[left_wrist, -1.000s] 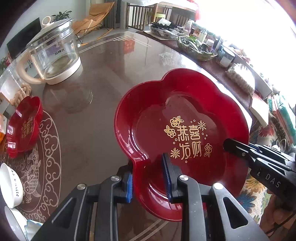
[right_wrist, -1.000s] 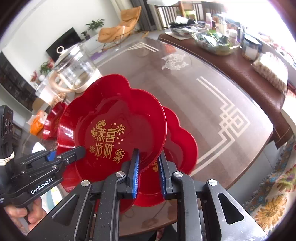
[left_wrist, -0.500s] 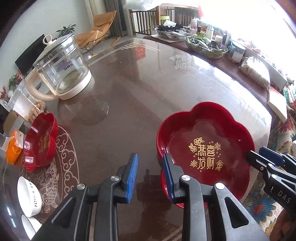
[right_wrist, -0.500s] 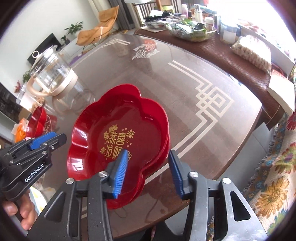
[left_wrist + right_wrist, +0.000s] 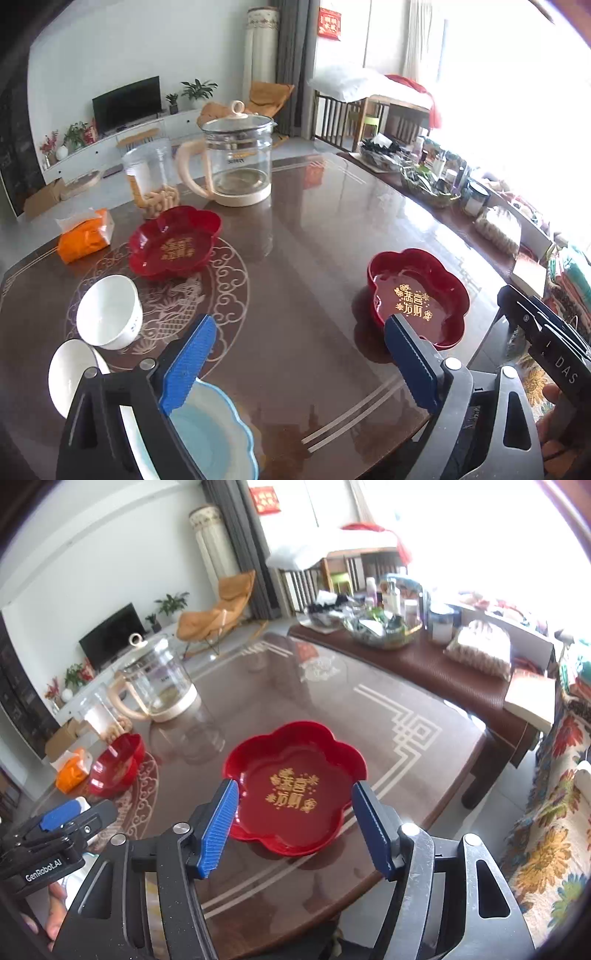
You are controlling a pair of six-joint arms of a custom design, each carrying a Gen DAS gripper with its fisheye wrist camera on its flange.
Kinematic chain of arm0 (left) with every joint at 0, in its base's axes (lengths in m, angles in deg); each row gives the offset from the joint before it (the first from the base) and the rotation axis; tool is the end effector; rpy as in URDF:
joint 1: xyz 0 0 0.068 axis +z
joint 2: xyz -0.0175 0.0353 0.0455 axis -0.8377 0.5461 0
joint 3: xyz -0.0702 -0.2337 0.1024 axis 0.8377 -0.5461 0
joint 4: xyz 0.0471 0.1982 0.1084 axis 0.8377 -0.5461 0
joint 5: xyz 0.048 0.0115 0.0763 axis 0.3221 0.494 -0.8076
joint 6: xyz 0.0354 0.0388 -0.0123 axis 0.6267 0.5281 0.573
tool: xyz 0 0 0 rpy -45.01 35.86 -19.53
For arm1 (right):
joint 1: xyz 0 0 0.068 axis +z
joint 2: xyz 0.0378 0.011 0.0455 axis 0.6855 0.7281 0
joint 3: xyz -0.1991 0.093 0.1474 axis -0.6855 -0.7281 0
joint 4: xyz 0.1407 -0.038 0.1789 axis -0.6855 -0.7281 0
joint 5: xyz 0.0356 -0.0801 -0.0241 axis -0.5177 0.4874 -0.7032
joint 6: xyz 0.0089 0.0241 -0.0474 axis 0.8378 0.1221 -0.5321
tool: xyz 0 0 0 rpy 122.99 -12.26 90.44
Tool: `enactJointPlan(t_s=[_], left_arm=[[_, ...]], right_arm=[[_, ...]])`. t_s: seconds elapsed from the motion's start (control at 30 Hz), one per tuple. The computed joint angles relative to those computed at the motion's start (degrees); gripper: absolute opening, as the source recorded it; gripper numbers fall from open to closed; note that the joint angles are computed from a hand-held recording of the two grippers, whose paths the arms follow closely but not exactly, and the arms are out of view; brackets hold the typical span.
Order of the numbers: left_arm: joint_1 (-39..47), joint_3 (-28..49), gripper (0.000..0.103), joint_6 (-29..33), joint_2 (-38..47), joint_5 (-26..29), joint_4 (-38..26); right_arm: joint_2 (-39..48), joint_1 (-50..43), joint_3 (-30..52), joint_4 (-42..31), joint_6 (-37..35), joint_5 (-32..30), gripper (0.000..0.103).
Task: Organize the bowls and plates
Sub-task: 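Open both grippers and pull back from the plate stack, then move both tools toward the small red plate beside the snack jar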
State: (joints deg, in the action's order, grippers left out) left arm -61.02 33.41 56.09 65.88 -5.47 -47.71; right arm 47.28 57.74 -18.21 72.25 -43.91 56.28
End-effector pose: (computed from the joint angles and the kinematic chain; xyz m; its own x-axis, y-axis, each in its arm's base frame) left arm 0.3151 -0.0279 0.2816 -0.6872 0.0826 -0.7217 0.1966 0.9776 -0.0753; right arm 0.2807 0.0631 0.2566 -0.5609 0.3052 -0.7696 0.2280 0.9506 0.2107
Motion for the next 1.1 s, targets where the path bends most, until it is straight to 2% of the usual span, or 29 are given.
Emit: enactJointPlan(t_s=[0.17, 0.33, 0.43, 0.57, 0.73, 0.9, 1.1], left_arm=[[10.2, -11.7, 0.098, 3.1, -12.9, 0.9, 5.7], [19.7, -18.4, 0.099, 8.9, -19.7, 2.3, 9.8], [24.1, -21.3, 0.099, 10.4, -21.0, 4.7, 11.7], [25.6, -22.7, 0.099, 11.4, -20.1, 5.2, 12.0], [25.5, -23.0, 0.099, 11.2, -20.7, 5.5, 11.2], [27.9, -23.1, 0.099, 11.6, -19.6, 7.3, 11.2], [30.2, -23.3, 0.099, 12.8, -16.2, 7.6, 10.7]], right_arm=[[-1.7, 15.9, -8.2, 12.5, 2.6, 17.7, 0.077], [3.3, 24.9, -12.7, 21.5, 0.4, 27.4, 0.077], [5.4, 26.5, -11.7, 20.0, 0.0, 29.2, 0.077], [4.1, 29.6, -13.9, 23.8, -1.9, 34.9, 0.077], [3.5, 31.1, -15.3, 24.8, -1.8, 36.8, 0.077], [3.0, 31.9, -15.6, 22.5, 0.4, 37.4, 0.078], [4.0, 35.2, -15.7, 23.9, -1.6, 42.7, 0.079]])
